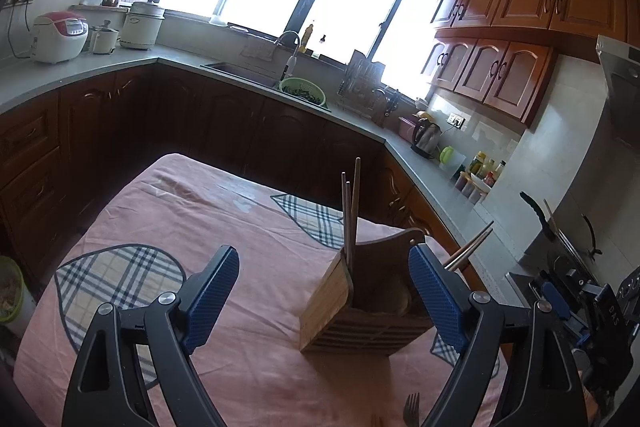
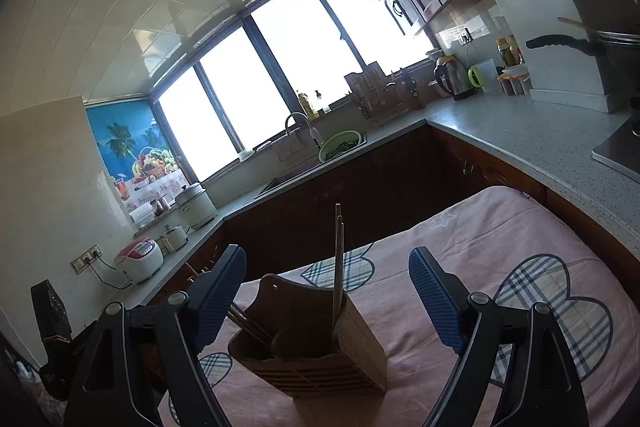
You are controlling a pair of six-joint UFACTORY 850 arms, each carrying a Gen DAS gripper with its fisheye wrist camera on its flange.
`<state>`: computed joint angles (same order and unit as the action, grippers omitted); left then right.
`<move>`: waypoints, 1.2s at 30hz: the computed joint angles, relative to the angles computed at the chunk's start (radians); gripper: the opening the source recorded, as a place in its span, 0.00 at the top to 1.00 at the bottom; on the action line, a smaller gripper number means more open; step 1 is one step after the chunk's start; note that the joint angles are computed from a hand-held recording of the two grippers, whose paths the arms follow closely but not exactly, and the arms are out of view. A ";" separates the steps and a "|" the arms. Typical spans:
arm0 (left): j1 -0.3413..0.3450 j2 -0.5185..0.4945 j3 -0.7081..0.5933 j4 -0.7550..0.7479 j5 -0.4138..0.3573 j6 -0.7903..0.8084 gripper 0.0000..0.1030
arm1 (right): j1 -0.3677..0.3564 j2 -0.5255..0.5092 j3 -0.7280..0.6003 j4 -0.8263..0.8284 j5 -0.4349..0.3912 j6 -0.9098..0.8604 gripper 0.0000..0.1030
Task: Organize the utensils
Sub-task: 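Withdraw both open tools from the holder back toward the utensils, then close the left tool on a wooden chopstick while the right tool grasps a metal chopstick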
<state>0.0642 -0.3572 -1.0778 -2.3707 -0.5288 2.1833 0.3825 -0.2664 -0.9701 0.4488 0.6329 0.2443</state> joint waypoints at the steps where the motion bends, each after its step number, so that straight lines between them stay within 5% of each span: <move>1: 0.002 0.020 0.022 0.004 0.006 0.003 0.16 | 0.008 0.014 0.017 0.007 0.001 -0.005 0.17; 7: 0.015 0.140 0.151 0.062 0.030 0.016 0.16 | 0.053 0.098 0.116 0.059 -0.022 -0.047 0.17; 15: 0.048 0.249 0.260 0.339 0.057 -0.211 0.16 | 0.146 0.190 0.232 0.235 -0.062 -0.210 0.17; 21: 0.047 0.321 0.335 0.385 0.094 -0.227 0.16 | 0.218 0.238 0.326 0.360 -0.043 -0.252 0.17; 36: -0.019 0.352 0.382 0.530 0.200 -0.316 0.16 | 0.269 0.254 0.411 0.481 -0.081 -0.282 0.17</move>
